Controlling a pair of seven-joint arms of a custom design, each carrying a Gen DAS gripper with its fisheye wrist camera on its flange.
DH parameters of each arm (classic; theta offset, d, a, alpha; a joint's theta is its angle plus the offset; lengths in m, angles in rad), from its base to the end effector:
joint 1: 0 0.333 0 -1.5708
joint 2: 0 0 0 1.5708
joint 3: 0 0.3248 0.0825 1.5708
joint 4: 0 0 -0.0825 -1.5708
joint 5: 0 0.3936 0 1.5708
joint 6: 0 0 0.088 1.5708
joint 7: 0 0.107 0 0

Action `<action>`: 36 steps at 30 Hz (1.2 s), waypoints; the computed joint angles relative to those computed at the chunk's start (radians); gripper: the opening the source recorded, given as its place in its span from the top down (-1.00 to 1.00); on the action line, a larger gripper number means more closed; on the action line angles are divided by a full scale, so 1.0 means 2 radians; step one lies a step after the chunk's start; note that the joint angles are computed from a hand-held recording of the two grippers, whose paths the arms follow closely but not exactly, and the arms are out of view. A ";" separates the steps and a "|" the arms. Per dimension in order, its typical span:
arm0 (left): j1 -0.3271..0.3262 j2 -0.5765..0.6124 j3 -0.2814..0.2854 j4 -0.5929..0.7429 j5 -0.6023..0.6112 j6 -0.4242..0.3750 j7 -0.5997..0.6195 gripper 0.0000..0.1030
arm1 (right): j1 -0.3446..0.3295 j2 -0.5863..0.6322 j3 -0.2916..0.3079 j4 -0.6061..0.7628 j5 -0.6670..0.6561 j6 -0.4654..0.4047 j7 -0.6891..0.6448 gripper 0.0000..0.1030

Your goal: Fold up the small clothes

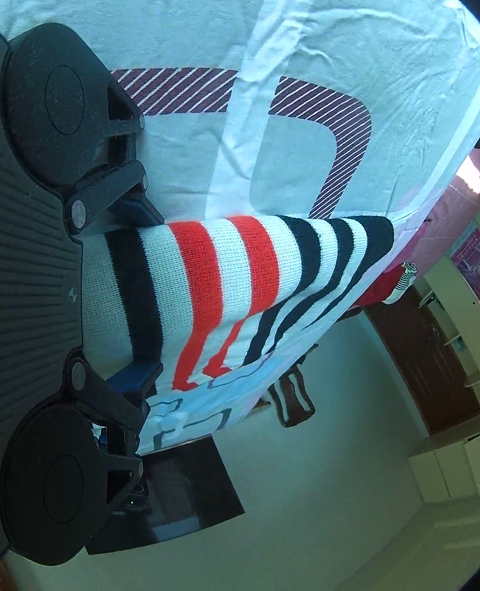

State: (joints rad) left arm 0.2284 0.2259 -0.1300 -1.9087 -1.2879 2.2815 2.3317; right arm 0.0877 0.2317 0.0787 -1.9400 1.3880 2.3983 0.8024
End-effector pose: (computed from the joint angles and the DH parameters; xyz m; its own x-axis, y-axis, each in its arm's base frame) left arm 0.6404 0.0448 0.4137 -0.0758 -0.6227 0.7788 -0.8554 -0.3608 -0.3717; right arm 0.6298 0.1108 0.3969 0.1421 -0.6047 -0.7837 -0.8961 0.2577 -0.3614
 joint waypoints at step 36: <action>-0.023 -0.091 0.026 -0.043 -0.026 0.068 0.075 0.02 | 0.059 -0.039 0.027 0.022 -0.066 0.062 -0.033 0.31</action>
State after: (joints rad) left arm 0.1826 0.0438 -0.0779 -1.9943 -1.3391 2.4170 2.4821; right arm 0.2059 0.1534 0.1322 -1.8963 1.2560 2.5220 0.7359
